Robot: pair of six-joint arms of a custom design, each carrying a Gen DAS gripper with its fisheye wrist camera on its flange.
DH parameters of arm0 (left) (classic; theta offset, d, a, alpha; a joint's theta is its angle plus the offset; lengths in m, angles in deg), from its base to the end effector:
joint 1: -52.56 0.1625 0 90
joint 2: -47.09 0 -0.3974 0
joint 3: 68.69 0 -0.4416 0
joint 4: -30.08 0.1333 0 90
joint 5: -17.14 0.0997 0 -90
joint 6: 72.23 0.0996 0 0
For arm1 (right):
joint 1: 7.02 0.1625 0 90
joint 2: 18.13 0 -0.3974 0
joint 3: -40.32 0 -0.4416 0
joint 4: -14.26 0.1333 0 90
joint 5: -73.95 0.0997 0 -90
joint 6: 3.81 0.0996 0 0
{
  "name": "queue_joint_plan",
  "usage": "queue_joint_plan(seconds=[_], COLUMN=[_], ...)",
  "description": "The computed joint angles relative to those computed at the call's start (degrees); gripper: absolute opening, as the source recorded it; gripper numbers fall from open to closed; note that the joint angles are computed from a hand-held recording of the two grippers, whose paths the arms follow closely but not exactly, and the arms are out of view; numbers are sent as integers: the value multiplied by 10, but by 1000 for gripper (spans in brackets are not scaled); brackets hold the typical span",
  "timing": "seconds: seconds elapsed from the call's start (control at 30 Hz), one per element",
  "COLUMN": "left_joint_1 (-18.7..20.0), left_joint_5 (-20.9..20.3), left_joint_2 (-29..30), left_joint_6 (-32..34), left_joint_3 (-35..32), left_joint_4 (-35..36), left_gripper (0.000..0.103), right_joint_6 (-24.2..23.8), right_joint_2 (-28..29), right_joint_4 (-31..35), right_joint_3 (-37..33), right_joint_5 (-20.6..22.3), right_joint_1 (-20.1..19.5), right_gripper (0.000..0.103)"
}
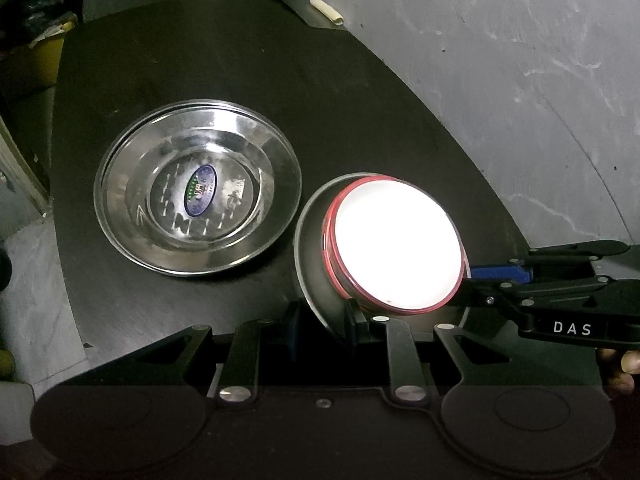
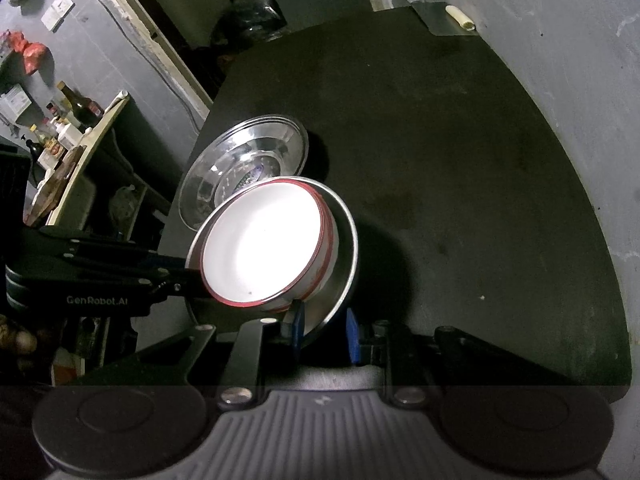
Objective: Organize plates and bowls
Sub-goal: 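Lift the small steel bowl with white bowls toward the large steel bowl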
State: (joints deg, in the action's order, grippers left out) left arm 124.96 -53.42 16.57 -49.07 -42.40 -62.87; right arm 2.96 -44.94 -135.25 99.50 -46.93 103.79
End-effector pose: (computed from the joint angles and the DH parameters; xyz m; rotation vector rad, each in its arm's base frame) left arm -0.1115 -0.9019 0.3162 0.9445 2.6286 -0.1518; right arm 0.3807 -0.7704 0.0747 0.1470 -2.6246 0.7875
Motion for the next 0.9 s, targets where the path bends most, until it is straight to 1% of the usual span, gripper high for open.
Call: queue_joint_plan(seconds=[0.6, 0.8, 0.9], left_joint_1=[-3, -8, -8], left_joint_5=[7, 11, 10], left_joint_2=[4, -15, -16], left_joint_6=[-10, -19, -22], left_joint_3=[-26, 6, 5], left_joint_4=[2, -14, -12], left_gripper=[24, 24, 24], right_joint_6=[-32, -37, -38], right_joint_2=[30, 38, 38], right_joint_4=[25, 37, 41], right_joint_3=[-60, -76, -79], right_joint_5=[11, 15, 16], right_joint_1=[-4, -5, -5], right_gripper=[25, 25, 25])
